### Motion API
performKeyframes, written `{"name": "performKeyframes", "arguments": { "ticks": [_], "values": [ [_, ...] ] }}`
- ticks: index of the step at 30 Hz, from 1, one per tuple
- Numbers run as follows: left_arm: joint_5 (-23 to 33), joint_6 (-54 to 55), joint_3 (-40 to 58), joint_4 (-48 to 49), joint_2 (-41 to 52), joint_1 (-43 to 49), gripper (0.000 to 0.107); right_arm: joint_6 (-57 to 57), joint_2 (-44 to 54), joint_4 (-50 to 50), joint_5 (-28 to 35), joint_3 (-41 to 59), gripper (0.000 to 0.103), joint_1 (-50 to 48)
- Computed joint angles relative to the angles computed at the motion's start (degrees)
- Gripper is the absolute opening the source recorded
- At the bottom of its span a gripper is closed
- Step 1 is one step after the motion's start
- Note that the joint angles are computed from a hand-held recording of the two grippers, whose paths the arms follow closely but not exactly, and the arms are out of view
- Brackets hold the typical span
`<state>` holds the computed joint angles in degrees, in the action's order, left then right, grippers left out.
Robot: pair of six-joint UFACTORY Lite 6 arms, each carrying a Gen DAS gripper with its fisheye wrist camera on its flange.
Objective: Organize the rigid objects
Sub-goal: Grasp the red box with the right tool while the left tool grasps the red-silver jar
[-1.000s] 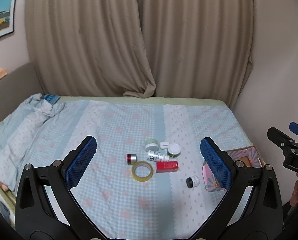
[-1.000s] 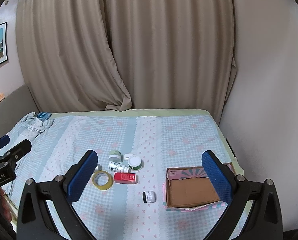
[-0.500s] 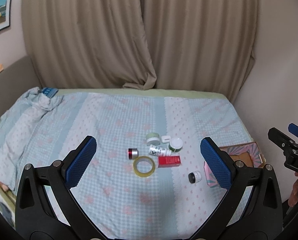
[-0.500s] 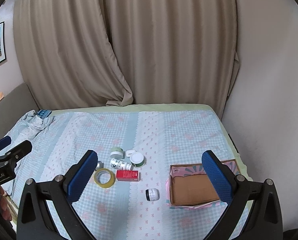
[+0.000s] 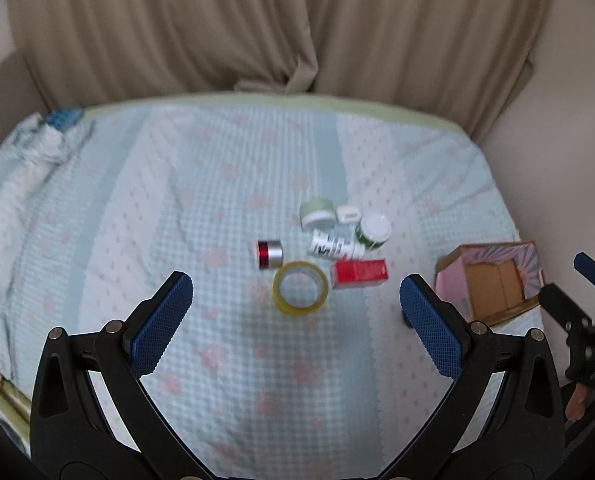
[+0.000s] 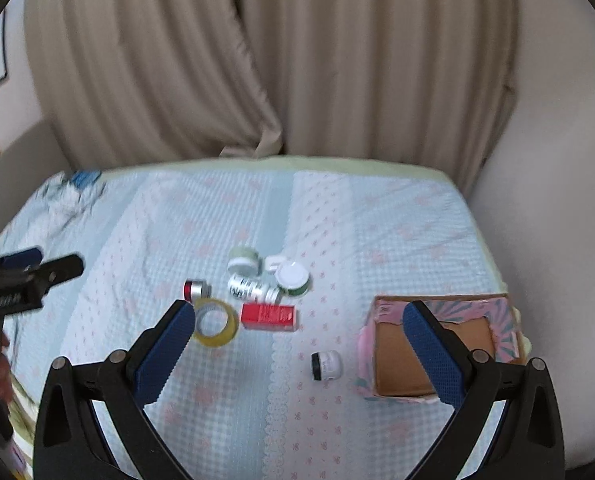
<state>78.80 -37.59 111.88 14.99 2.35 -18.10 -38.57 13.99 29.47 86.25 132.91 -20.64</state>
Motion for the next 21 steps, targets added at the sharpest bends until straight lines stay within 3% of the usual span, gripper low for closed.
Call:
{"name": "performKeyframes", "arguments": {
  "ticks": [4,8,19,21],
  "values": [
    [-9.42,6.57,-9.30,-5.67,1.99,8.29,0.103,-4.66,-3.61,-3.68,-9.61,-15.99,0.103,7.17],
    [-14.22,11.60,-10.93,-9.40,9.46,13.38,0.103,-9.10,-0.36,-5.83,-13.35,-20.77,0.103,11.75],
    [-16.61,20.11,-0.66,-16.17,34.61,20.37,0.103,-26.07,18.97,-17.43,-24.07,-18.95,0.102,25.24],
    [-15.48,20.59,4.31,-16.48,40.45,20.81,0.102,-30.61,21.49,-19.41,-26.03,-19.74,0.096,27.41]
  ]
}}
